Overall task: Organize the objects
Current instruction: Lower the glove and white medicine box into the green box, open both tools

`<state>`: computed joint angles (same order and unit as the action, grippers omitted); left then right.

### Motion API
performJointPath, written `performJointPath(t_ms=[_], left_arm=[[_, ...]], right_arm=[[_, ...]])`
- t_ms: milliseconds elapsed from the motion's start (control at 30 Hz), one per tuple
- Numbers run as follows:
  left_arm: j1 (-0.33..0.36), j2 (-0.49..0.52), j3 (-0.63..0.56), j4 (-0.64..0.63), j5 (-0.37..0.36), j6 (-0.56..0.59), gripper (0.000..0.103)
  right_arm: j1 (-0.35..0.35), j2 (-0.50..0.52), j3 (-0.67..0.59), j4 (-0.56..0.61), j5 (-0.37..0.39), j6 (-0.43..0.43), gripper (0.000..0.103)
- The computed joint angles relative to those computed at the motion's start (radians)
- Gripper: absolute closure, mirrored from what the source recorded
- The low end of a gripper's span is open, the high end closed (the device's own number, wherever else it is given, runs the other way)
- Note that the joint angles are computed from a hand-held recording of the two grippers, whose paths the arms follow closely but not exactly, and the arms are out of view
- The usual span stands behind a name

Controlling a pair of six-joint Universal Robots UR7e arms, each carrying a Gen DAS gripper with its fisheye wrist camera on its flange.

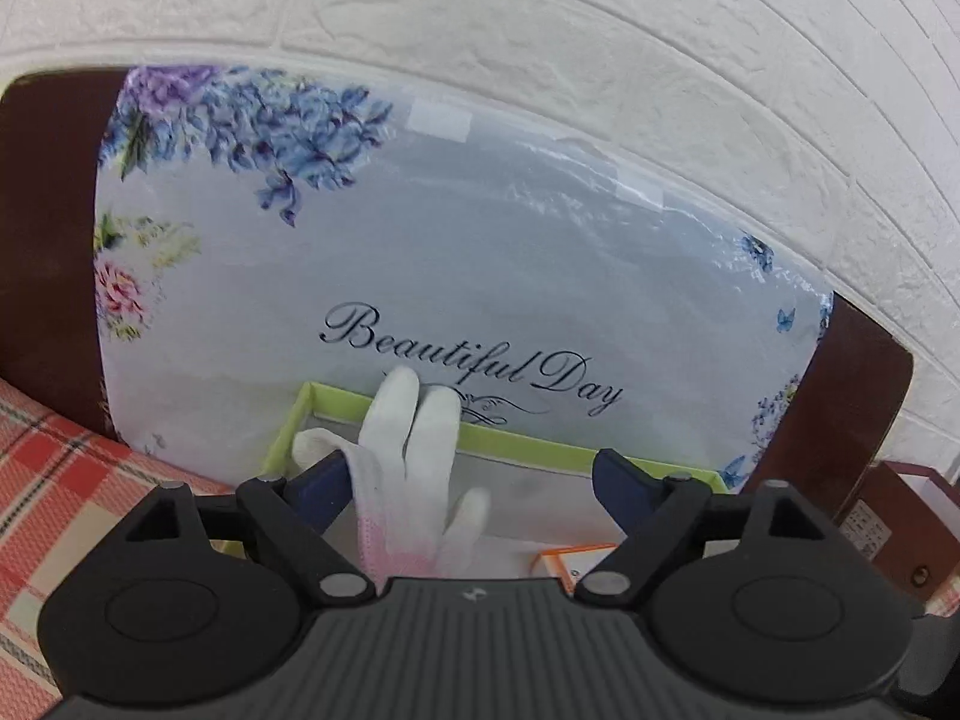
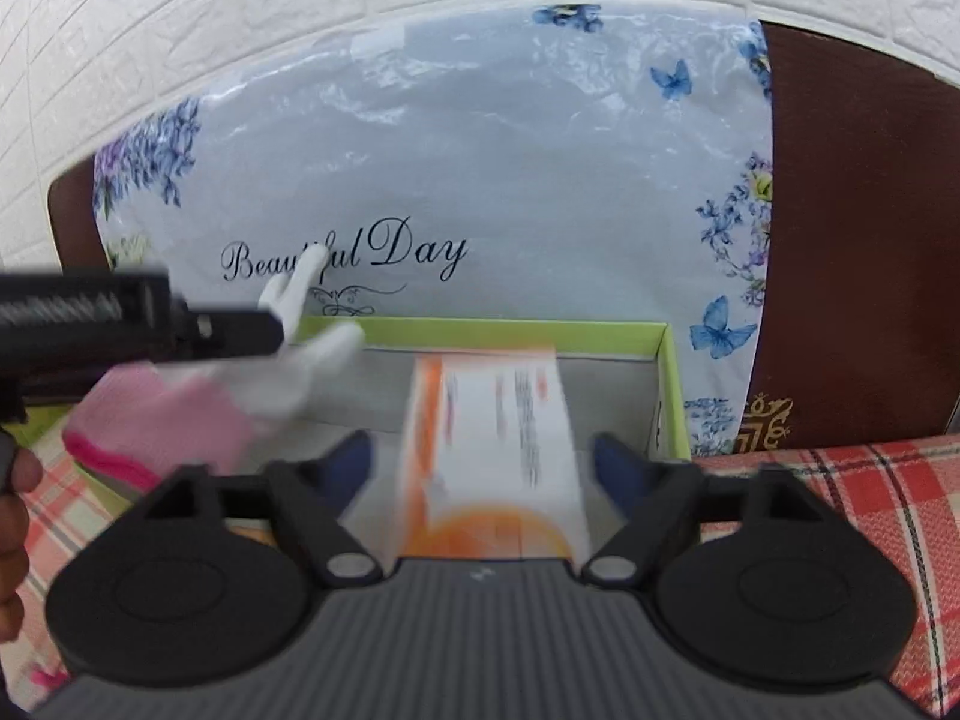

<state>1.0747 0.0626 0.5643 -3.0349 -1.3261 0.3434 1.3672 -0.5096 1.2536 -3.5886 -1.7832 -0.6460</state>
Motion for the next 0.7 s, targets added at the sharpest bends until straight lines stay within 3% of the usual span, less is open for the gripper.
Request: performJointPath(t_ms=[100, 233, 433, 700], left_arm=[[-0.002, -0.008, 0.003, 0.03, 0.033, -0.019, 0.013], [-0.003, -0.08, 0.115, 0.03, 0.035, -0.066, 0.013], [-0.021, -0.264, 0.428, -0.086, 0.019, -0.048, 0.013], [-0.041, -0.515, 0.866, -0.239, -0.018, -0.115, 0.012]], right_arm=[[-0.007, 0.0, 0.014, -0.03, 0.03, -0.058, 0.0], [-0.011, -0.034, 0.063, -0.022, 0.042, -0.043, 0.0], [-0.002, -0.146, 0.259, -0.146, 0.104, 0.008, 0.0], [0.045, -0.29, 0.588, -0.413, 0.072, -0.091, 0.0]])
